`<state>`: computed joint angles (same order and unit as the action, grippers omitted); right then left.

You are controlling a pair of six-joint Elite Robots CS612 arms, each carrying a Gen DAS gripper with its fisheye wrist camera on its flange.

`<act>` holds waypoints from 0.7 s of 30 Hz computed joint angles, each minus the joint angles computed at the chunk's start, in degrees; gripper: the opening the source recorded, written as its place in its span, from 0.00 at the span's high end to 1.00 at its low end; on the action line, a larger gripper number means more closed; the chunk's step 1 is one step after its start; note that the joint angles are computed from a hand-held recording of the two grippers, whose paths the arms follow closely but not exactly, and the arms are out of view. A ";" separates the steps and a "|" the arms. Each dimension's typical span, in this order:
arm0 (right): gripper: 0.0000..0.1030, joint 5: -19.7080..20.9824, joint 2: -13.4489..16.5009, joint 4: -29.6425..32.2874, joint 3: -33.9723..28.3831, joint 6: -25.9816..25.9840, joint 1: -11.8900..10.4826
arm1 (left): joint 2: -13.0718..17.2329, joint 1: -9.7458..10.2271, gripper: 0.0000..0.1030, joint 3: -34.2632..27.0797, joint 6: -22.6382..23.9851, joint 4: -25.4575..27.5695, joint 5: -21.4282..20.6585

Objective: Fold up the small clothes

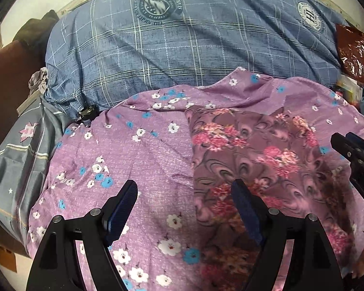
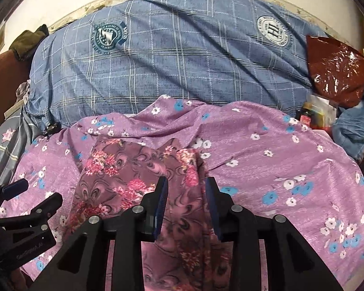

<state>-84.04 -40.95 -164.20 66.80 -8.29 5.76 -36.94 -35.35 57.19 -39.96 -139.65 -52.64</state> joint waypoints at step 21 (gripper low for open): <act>0.67 -2.91 -0.73 -3.47 1.82 0.06 -0.42 | -0.13 -0.85 0.23 -0.81 0.98 0.19 -1.07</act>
